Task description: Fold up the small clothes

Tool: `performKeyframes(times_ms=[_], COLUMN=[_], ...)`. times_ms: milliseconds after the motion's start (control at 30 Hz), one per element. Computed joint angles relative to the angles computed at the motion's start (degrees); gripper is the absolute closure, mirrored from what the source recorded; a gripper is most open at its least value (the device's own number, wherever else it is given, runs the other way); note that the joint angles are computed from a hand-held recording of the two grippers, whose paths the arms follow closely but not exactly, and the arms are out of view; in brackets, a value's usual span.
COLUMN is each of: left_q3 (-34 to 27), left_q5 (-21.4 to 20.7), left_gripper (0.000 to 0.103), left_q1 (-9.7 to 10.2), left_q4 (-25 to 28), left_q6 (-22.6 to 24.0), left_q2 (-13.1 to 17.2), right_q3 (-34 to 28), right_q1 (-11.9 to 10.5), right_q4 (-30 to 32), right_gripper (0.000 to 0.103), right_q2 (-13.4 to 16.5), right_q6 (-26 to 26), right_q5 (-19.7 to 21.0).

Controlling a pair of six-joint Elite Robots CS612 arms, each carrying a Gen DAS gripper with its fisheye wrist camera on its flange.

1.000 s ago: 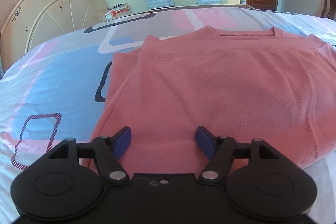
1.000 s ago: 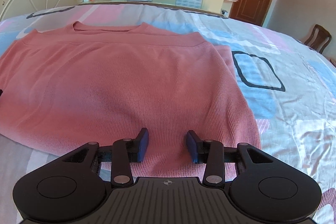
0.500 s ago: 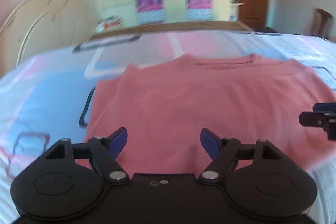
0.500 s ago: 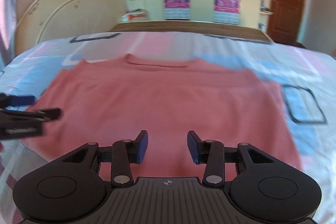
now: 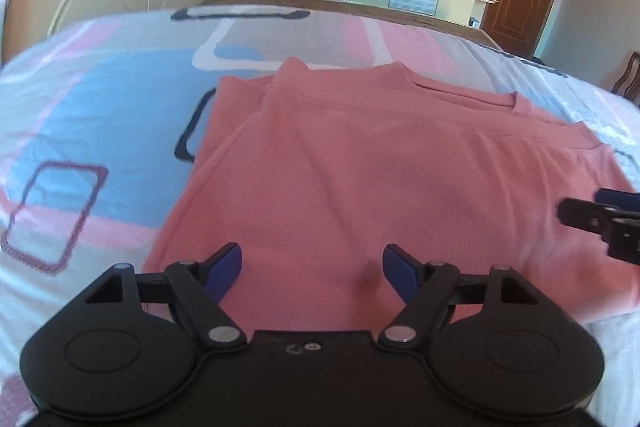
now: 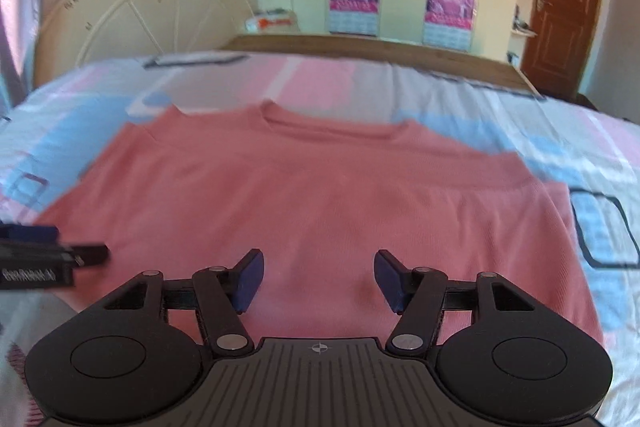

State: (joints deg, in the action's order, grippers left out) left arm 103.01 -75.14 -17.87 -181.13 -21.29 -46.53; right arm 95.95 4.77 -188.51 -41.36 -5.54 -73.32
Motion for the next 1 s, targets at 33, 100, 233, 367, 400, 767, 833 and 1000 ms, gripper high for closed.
performKeyframes(times_ms=[33, 100, 233, 367, 400, 767, 833, 1000], left_q3=[0.28, 0.99, 2.5, 4.4, 4.8, 1.93, 0.55, -1.98], left_q5=[-0.71, -1.52, -3.44, -8.74, -10.35, -14.56, -14.78, -14.6], left_gripper=[0.027, 0.027, 0.027, 0.027, 0.028, 0.034, 0.034, 0.069], left_q1=[0.08, 0.19, 0.56, 1.89, 2.26, 4.14, 4.47, 5.19], left_q4=[0.38, 0.93, 0.85, -1.05, -1.54, -18.02, -19.47, -21.01], left_q6=[-0.97, -2.53, -4.67, -11.61, -13.52, -23.31, -23.72, -26.38], left_q2=[-0.32, -1.02, -2.05, -2.63, -2.63, 4.3, 5.51, 7.69], right_q3=[0.12, 0.32, 1.13, 1.65, 1.95, 1.13, 0.49, -1.92], right_q1=[0.02, 0.31, 0.3, 0.14, 0.06, 0.46, 0.64, 1.09], right_q4=[-0.12, -0.18, -0.85, -0.54, -0.61, -0.38, -0.53, -0.64], right_gripper=[0.042, 0.042, 0.042, 0.042, 0.042, 0.042, 0.042, 0.042], right_q2=[-0.18, -0.46, -1.08, -1.53, -1.69, -0.54, -0.11, 1.15], right_q6=[-0.4, -1.26, -0.33, 0.11, -0.05, -0.2, -0.06, 1.15], right_q5=[0.91, 1.65, 2.63, 2.97, 3.08, 1.33, 0.7, -0.56])
